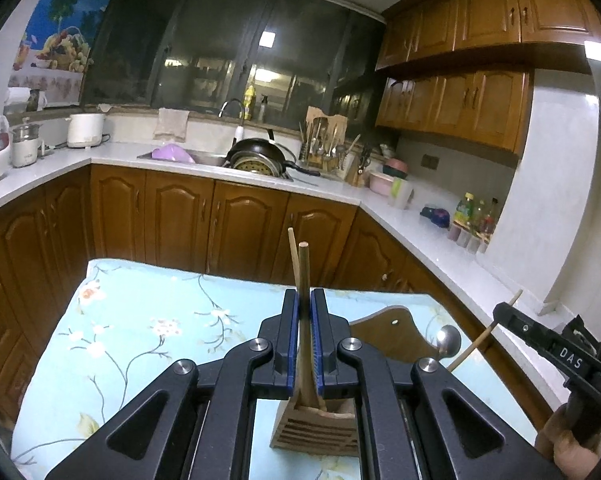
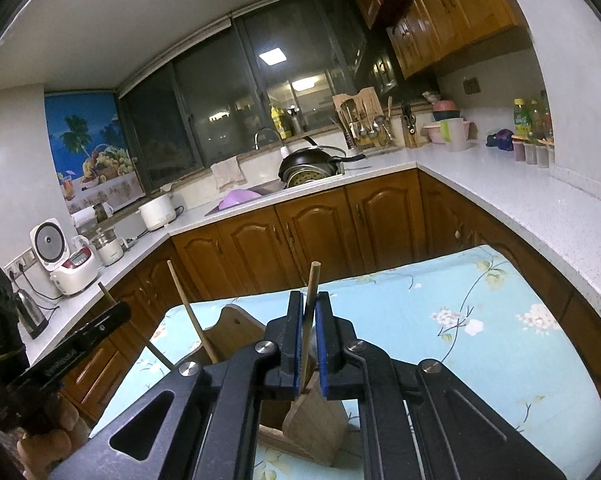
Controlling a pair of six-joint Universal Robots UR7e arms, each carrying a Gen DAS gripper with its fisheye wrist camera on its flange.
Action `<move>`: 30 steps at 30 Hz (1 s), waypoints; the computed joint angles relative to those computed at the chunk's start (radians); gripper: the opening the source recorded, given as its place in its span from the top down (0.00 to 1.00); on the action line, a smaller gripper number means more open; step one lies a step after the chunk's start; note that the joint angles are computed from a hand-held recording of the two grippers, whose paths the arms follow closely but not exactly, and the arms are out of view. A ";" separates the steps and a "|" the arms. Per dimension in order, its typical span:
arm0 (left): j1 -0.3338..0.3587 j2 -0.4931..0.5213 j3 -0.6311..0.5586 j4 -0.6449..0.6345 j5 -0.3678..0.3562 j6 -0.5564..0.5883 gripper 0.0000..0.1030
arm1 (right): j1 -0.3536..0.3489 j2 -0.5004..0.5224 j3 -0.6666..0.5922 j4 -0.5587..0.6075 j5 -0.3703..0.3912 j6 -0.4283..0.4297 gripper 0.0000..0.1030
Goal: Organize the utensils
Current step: 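Lift both held chopsticks and carry them above the wooden holder, then open both tools to drop the chopsticks into the holder, then move both tools back over the remaining utensils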
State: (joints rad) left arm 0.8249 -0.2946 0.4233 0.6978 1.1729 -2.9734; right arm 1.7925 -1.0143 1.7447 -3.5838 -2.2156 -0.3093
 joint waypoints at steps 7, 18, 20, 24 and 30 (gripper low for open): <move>-0.007 -0.049 0.071 -0.015 -0.022 -0.044 0.51 | -0.008 -0.035 0.052 0.000 0.039 0.047 0.50; -0.042 -0.288 0.474 -0.147 -0.094 -0.109 0.22 | 0.027 -0.123 0.214 -0.104 0.050 0.109 0.08; -0.050 -0.328 0.537 -0.157 -0.107 -0.127 0.20 | 0.040 -0.134 0.240 -0.103 0.033 0.118 0.07; -0.066 -0.402 0.650 -0.153 -0.135 -0.181 0.18 | 0.073 -0.157 0.314 -0.116 -0.018 0.132 0.07; -0.101 -0.487 0.787 -0.126 -0.166 -0.263 0.18 | 0.107 -0.170 0.410 -0.146 -0.088 0.170 0.07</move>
